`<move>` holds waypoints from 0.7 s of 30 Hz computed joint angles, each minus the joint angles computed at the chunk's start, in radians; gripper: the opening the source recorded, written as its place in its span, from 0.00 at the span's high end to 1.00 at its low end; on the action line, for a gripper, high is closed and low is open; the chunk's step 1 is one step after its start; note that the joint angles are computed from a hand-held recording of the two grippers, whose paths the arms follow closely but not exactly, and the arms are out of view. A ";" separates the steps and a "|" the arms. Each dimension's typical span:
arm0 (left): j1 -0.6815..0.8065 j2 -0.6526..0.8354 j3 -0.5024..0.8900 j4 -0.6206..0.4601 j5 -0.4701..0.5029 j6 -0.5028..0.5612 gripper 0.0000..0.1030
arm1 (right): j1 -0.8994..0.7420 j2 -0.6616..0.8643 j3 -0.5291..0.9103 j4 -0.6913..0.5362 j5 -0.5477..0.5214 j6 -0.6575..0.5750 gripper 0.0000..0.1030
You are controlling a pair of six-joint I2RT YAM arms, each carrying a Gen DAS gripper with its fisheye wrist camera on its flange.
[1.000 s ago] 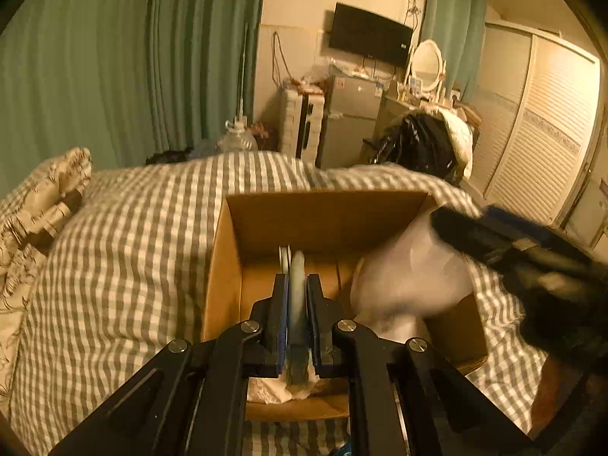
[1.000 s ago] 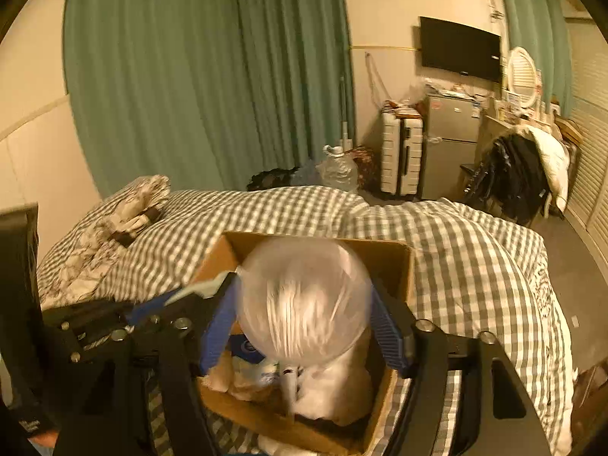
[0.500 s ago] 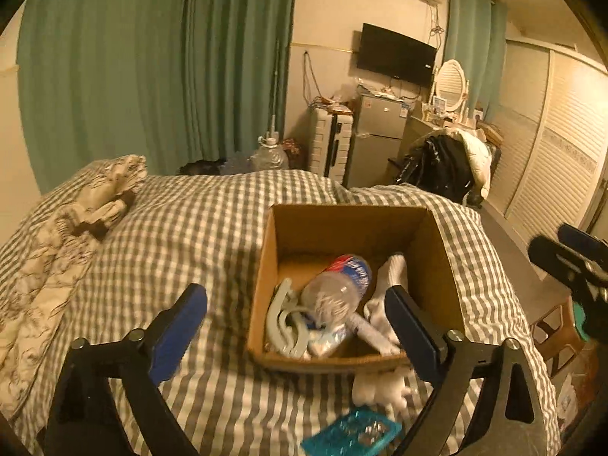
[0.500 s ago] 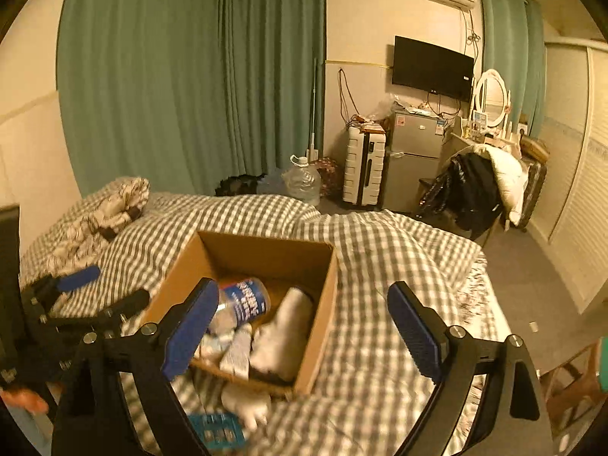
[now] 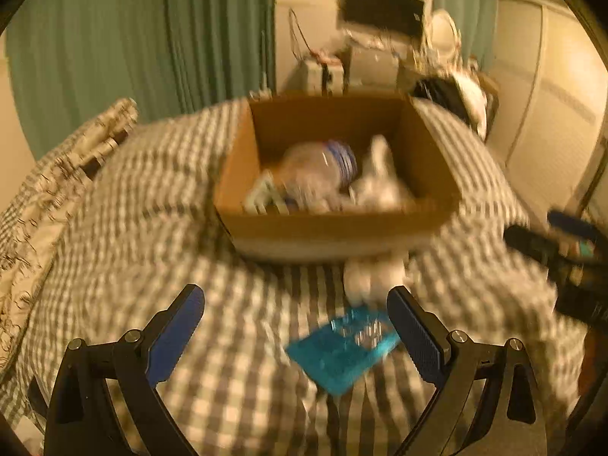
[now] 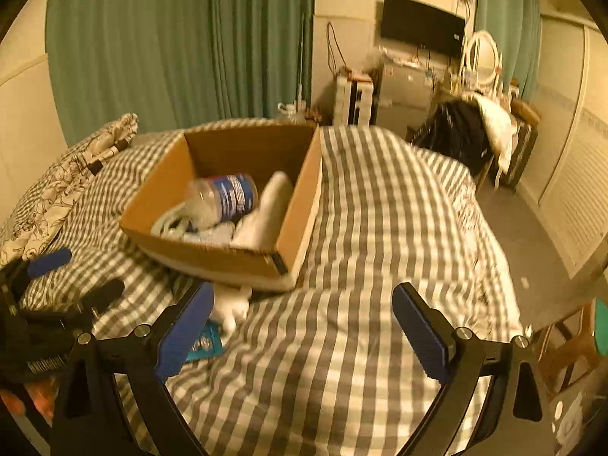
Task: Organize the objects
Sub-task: 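Grasp the blue blister pack with the left tool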
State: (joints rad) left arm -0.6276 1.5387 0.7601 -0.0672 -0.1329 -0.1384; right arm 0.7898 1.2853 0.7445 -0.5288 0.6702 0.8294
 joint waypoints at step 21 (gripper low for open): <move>-0.105 0.269 0.067 -0.002 -0.045 0.090 0.72 | -0.045 0.064 -0.059 0.101 -0.095 0.032 0.07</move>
